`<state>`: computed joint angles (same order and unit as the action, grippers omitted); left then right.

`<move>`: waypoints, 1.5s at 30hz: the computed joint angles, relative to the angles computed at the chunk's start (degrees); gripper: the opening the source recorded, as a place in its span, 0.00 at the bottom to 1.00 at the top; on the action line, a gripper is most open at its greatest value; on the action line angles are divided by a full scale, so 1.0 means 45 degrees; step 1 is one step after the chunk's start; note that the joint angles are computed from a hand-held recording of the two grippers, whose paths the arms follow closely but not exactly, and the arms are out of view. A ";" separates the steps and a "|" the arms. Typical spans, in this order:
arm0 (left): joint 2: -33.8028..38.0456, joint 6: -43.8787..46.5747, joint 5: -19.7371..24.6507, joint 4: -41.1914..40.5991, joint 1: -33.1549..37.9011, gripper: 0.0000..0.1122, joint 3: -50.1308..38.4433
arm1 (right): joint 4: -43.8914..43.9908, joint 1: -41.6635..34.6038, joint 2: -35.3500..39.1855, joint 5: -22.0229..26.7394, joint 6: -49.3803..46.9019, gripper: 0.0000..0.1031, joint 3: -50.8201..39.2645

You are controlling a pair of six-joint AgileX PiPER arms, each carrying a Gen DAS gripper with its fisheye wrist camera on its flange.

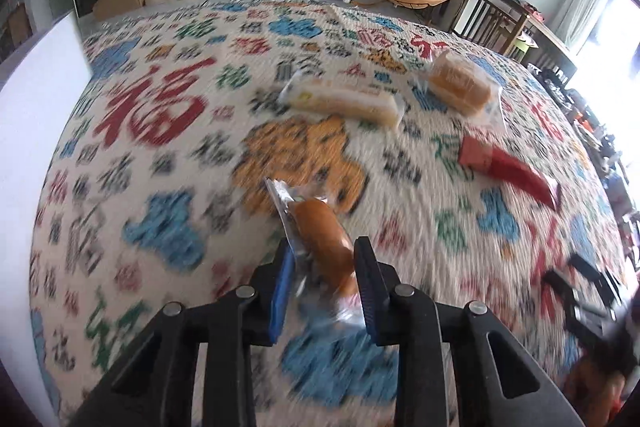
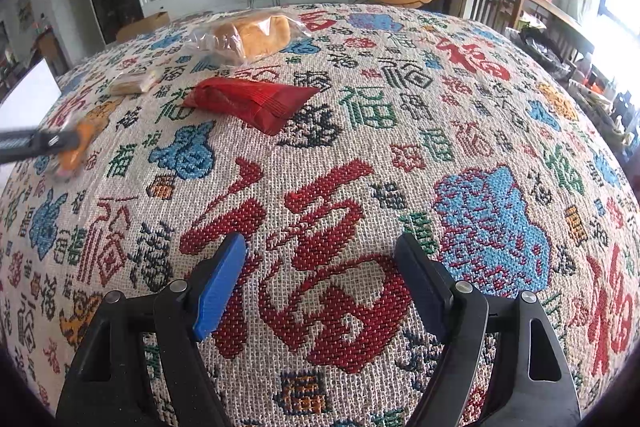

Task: Organize snacks
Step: 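Lower the left tool toward the orange sausage in clear wrap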

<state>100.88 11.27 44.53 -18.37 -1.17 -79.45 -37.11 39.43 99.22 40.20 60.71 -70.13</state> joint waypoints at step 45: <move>0.0488 -0.3584 -0.3518 0.4635 -0.2093 0.92 0.1466 | -0.0093 0.0061 -0.0002 0.0084 0.0130 0.77 0.0005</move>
<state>103.08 -4.86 28.70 2.48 -10.59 -72.85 -37.53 39.71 99.21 40.58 61.30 -70.11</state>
